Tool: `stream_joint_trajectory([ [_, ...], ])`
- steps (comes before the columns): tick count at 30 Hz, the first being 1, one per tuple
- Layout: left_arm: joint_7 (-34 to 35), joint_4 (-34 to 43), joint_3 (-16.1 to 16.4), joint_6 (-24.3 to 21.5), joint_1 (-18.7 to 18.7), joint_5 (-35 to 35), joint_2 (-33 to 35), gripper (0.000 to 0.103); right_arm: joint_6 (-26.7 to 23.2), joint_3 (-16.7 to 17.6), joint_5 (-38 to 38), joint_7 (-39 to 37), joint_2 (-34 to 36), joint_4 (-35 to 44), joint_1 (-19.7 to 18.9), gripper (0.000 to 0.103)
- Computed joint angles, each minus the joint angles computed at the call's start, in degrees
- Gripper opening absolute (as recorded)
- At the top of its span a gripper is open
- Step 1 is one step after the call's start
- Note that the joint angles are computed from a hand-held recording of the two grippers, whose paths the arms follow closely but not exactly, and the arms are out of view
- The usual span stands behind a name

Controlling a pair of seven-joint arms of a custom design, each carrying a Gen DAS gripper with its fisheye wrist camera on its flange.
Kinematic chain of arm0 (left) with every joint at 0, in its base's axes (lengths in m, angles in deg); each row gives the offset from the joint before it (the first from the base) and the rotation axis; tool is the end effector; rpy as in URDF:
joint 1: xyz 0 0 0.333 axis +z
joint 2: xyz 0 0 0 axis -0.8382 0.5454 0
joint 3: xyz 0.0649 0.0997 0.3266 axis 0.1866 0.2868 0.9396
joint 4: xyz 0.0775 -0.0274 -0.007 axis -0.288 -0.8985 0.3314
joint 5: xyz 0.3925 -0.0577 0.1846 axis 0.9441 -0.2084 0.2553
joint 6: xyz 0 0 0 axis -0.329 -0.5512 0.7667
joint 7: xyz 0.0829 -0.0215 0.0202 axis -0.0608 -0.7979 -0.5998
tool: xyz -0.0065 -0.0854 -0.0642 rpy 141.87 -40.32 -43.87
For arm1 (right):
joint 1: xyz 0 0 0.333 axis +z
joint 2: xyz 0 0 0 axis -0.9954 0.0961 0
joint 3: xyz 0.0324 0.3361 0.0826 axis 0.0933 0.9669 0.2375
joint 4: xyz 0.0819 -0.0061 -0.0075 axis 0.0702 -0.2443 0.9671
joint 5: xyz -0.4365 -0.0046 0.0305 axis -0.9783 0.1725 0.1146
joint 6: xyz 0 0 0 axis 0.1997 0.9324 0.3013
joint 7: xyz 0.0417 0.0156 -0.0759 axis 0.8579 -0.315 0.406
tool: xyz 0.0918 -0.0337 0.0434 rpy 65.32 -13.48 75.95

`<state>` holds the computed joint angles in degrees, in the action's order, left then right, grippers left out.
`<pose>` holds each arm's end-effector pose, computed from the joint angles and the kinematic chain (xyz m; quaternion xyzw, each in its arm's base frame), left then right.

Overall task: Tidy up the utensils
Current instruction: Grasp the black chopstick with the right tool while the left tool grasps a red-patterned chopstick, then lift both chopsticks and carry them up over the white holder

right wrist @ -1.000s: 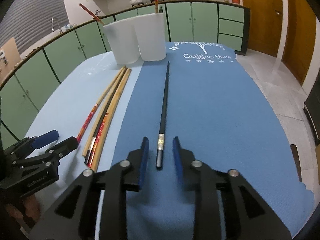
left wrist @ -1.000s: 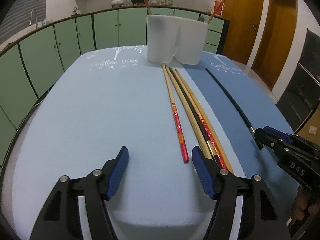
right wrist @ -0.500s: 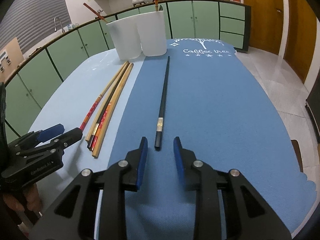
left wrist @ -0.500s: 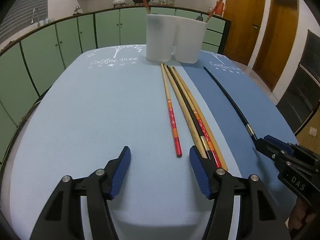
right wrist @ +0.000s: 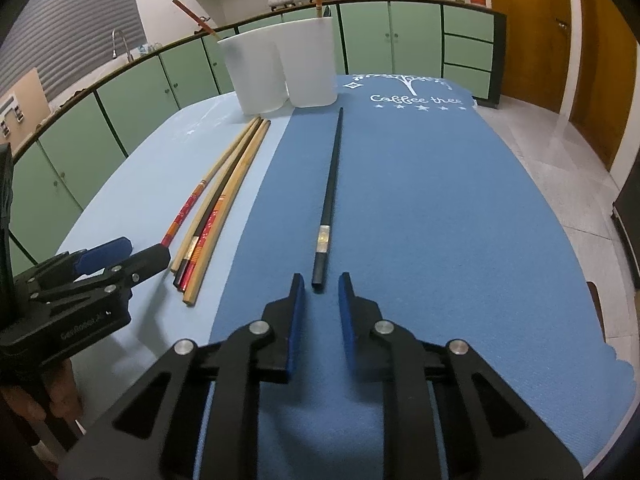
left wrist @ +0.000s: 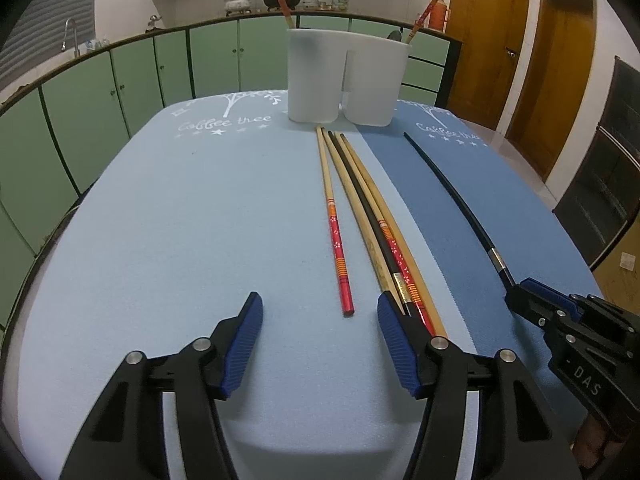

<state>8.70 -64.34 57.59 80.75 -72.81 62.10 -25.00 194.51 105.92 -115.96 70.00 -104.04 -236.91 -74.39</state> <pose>0.4550 -0.3468 0.4477 -0.5534 0.7534 -0.3061 0.1798 0.3663 0.2560 0.4437 -0.6191 0.6981 -0.2182 0.2860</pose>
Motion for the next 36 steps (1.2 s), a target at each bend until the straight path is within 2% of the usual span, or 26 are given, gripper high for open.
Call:
stream_joint_trajectory([
  [7, -0.96, 0.52, -0.12, -0.39, 0.10, 1.09, 0.35, 0.059, -0.61, 1.03, -2.30, 1.56, 0.68, 0.78, -1.11, 0.009],
  [9, -1.30, 0.88, -0.08, -0.49, -0.01, 1.52, 0.63, 0.054, -0.83, 1.36, -3.30, 2.11, 1.04, 1.15, -1.44, 0.008],
  [13, -2.66, 1.87, -0.14, -0.85, -0.22, 3.88, 1.54, 0.039, -1.19, 1.11, -4.86, 2.63, 1.81, 1.82, -1.41, 0.007],
  [14, -2.62, 2.03, 0.01, -0.78, -0.39, 3.98, 1.76, 0.030, -1.28, 0.97, -5.11, 2.76, 1.85, 1.86, -1.27, 0.007],
  [17, 2.44, 1.73, 0.89, 1.03, -1.54, -1.33, 2.15, 0.007, -1.40, 0.17, -5.19, 2.68, 2.16, 2.05, -0.59, 0.006],
  [22, 3.57, 1.34, 0.98, 2.12, -1.61, -2.36, 1.89, 0.007, -2.26, -1.13, -4.37, 1.53, 1.94, 2.17, 0.57, 0.006],
  [27, 4.51, 0.48, 1.07, 3.01, -0.99, -3.43, -0.70, 0.006, -3.10, -0.62, -5.92, 1.34, 0.02, 2.29, -0.30, 0.006],
  [31, 5.84, 0.29, 0.51, 3.05, 0.15, -4.41, -3.37, 0.006, -3.07, 0.02, -7.84, 1.27, -2.10, 2.59, -1.68, 0.006],
  [36, 4.79, 0.80, -1.88, 4.93, 3.63, -2.53, -6.08, 0.006, -2.03, -0.46, -8.15, -0.56, -4.56, 3.39, -2.94, 0.006],
])
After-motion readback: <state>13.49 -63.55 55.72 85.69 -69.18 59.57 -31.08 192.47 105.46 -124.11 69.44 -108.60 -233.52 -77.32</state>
